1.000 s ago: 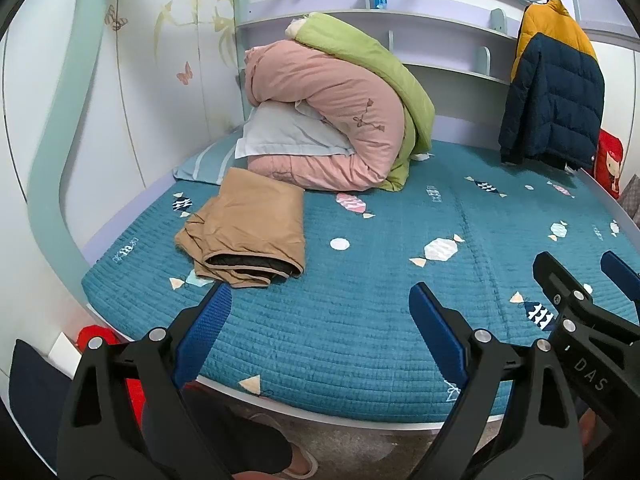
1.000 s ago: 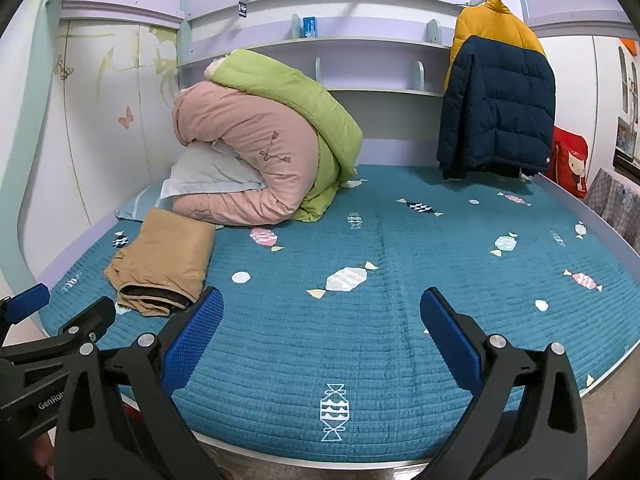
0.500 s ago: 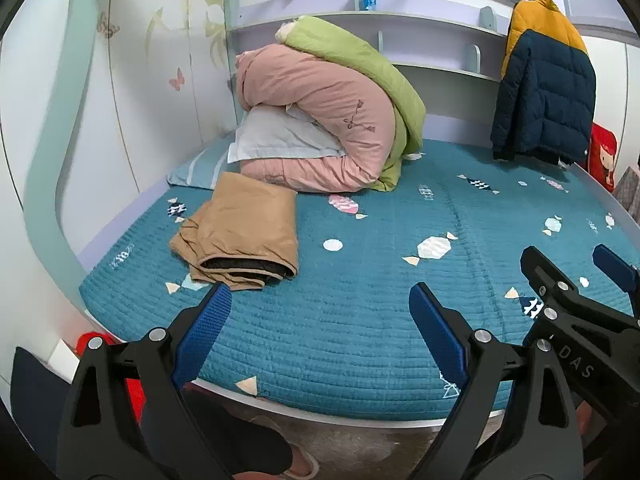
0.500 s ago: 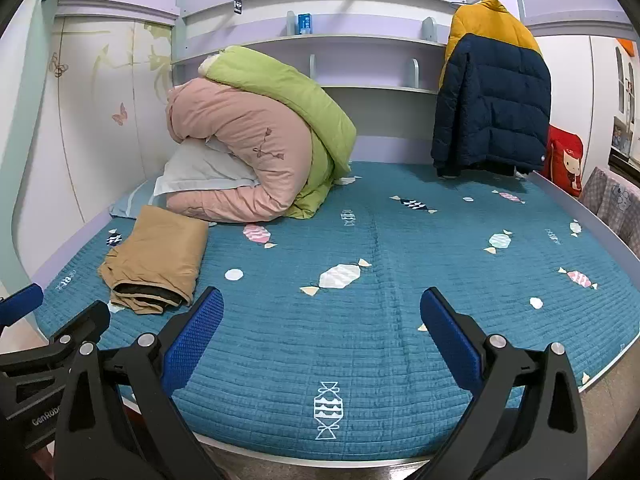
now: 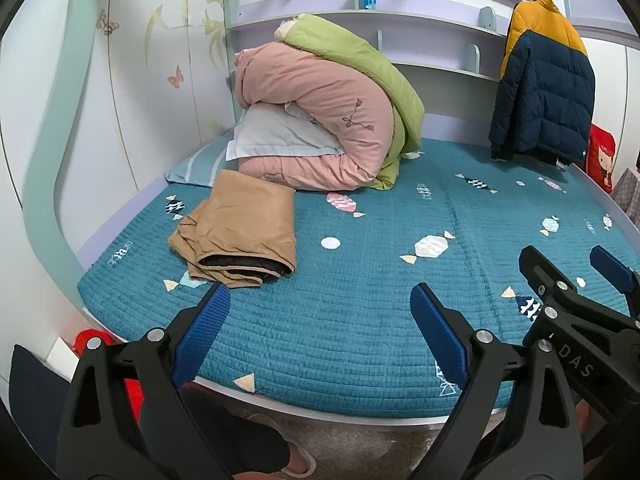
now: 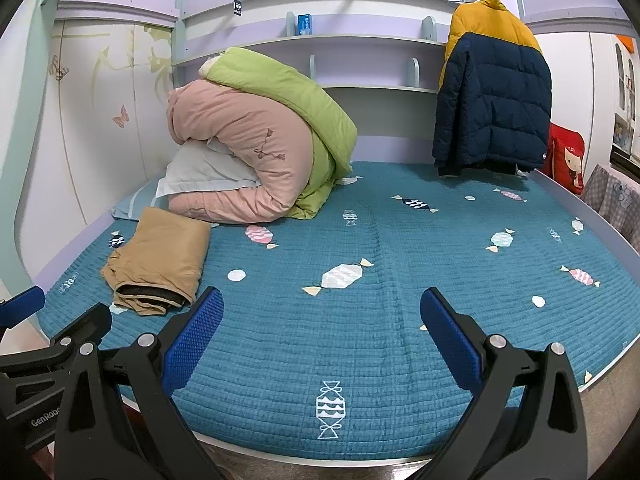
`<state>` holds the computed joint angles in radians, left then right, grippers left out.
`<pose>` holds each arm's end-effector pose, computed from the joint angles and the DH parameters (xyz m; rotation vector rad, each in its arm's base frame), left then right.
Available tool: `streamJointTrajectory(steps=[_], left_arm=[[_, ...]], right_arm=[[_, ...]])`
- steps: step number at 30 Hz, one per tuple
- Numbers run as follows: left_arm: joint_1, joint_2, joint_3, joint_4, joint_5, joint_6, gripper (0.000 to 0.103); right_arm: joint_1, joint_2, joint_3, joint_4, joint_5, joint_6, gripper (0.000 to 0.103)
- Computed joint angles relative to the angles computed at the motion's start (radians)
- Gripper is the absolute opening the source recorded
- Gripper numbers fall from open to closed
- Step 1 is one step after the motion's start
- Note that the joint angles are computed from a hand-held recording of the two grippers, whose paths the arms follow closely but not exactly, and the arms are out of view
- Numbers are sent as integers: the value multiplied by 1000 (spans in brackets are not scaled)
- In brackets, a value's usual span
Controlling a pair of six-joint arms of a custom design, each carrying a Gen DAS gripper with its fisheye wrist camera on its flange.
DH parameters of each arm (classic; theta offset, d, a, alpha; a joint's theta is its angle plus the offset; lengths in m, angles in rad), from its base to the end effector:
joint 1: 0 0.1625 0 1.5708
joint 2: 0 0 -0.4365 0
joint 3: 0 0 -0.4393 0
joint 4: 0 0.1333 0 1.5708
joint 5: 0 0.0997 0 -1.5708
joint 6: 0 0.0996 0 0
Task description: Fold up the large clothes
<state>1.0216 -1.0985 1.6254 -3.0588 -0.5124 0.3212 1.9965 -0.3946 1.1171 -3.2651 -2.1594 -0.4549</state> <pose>-0.1648 -0.6910 0.3841 0.2811 2.0054 -1.1321 0.4250 -0.7484 0.0755 0.6440 -2.2266 1.1985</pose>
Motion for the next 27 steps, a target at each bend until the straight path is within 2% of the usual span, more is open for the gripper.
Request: streamJointTrajectory(steps=[27], left_arm=[[-11, -2, -2, 3, 42, -19, 94]], right_arm=[[0, -29, 32, 9, 37, 1, 95]])
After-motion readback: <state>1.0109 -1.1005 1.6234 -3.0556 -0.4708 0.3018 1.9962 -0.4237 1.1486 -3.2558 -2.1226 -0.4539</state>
